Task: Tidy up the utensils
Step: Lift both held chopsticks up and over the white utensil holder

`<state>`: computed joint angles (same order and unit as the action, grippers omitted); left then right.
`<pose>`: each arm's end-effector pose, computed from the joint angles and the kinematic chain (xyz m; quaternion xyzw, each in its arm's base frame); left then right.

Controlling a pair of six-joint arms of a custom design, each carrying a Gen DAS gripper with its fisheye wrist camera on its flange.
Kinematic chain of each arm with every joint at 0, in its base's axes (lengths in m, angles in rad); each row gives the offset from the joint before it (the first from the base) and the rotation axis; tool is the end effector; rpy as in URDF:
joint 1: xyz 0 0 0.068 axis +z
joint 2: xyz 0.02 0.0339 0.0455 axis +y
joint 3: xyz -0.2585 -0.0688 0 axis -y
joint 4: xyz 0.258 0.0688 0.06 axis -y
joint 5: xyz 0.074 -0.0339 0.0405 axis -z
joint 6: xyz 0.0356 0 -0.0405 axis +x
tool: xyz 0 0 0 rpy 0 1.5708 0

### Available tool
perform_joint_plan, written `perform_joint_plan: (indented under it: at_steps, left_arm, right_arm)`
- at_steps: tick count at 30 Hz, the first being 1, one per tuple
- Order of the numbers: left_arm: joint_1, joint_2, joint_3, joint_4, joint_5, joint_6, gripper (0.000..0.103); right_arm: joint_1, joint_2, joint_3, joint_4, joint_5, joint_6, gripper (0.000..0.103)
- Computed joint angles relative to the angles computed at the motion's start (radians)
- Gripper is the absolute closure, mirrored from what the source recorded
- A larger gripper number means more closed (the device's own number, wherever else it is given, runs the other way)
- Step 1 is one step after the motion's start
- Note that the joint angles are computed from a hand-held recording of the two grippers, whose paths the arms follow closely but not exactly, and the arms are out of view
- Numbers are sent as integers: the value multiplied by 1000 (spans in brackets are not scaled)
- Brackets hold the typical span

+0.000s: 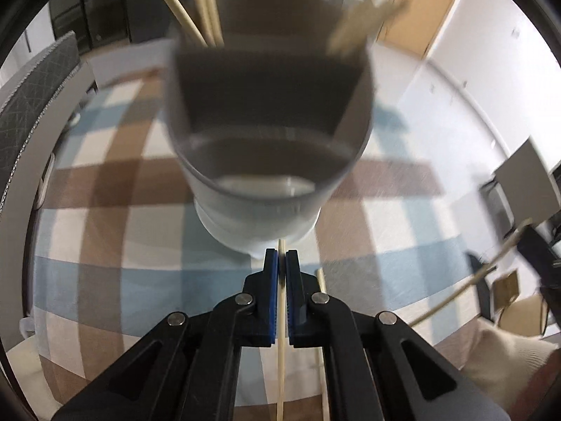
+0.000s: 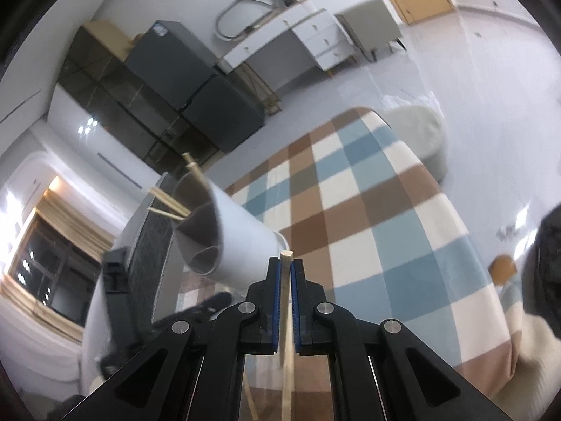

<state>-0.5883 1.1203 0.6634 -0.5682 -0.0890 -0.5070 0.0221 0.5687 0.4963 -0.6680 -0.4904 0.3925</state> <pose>0.1867 -0.1207 0.1927 0.0271 0.9617 -0.1036 0.2521 0.1413 0.0199 0.2228 0.0672 0.8905 0.2979 0.3372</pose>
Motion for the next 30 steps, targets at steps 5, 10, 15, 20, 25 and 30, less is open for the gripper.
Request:
perform_joint_plan:
  at_steps: [5,10,15,20,25,30]
  left_arm:
    - [-26,-229,-21,-99,-54,-4,103]
    - [-34,-381,-40,-171,-74,18,103]
    - [50,-478,-40,-229,-8,86,103]
    - [55,-531,-13,-283,2,124,103]
    - [78,-551,8,-307,27,155,103]
    - [128,-522,51,-321,69,187,103]
  right_arm:
    - [186,-88,6,2,163,48,98]
    - [421,-127,27,-28,380,140,98]
    - [634,-98,101,-74,589,193,98]
    - [805,-74,150,-106,748,253,98]
    - [933,-71,184,-134,888,267,98]
    - [899,-70,178,-123,861,264,98]
